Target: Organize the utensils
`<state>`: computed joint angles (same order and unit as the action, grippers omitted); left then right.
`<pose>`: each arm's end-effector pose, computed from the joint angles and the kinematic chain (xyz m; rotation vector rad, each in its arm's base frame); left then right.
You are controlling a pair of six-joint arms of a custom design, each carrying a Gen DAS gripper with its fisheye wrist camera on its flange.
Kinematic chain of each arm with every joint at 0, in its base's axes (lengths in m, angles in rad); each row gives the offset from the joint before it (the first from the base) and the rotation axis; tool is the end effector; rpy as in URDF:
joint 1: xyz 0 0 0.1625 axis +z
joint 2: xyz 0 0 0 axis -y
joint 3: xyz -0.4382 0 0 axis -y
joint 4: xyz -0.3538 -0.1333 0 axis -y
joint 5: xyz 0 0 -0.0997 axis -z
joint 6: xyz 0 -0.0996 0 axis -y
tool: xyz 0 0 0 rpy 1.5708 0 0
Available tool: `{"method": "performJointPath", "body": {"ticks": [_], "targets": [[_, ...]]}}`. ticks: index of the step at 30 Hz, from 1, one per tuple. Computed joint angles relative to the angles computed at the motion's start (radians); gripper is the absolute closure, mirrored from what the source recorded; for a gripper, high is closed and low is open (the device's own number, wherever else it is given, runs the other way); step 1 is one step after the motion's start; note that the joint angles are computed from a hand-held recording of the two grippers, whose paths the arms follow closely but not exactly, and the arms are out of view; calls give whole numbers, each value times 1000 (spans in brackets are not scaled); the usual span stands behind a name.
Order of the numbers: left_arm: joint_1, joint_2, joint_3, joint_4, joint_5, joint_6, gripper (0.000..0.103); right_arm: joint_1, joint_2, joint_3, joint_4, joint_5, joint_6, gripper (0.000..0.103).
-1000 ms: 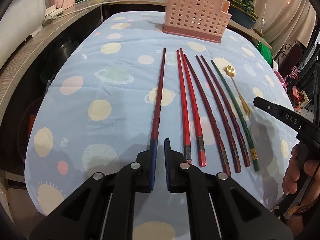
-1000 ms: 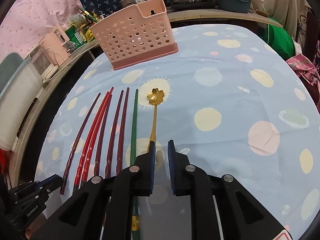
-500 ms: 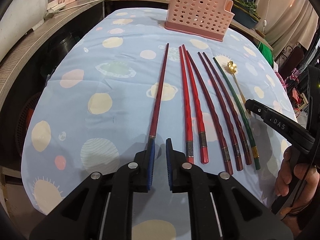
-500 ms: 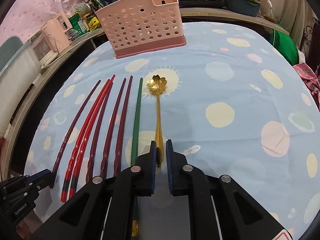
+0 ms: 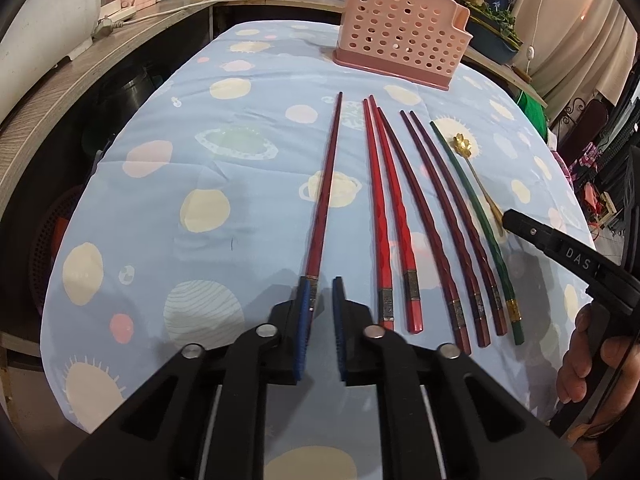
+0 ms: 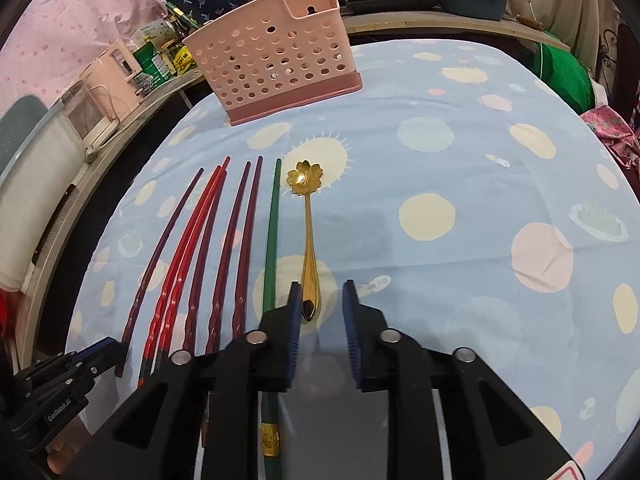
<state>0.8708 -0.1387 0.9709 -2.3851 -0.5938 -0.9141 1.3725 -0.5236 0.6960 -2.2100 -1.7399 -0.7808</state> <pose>-0.3315 -0.7287 -0.0960 -0.2358 2.2971 -0.8721 -0.0554 -0.8673 0.2781 0.7334 -2.6385 0.4654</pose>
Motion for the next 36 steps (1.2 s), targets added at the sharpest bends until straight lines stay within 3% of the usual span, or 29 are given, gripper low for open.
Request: {"method": "performJointPath", "body": {"ticks": [6,8,16,23,32,36], "targets": [[0,2,-4,0,-11,17,103,9,-13,67,-96,-27,-61,80],[0,3,-8,3,-11,15,103,10,-19,94,-135,-36,-86,91],[-4,-5,1,-7,-19,10,103,5,-41,117,-156,-16,-93,92],[-29,-30,17,-52,23,29,103,3,-78,122,-144,30,-69,92],[-54,-56,4,-138,83,100,103,3,-73,42,-85,83,-4,93],[-44,-68,16,-116,63,71,103,3,-67,7,-57,103,23,93]]}}
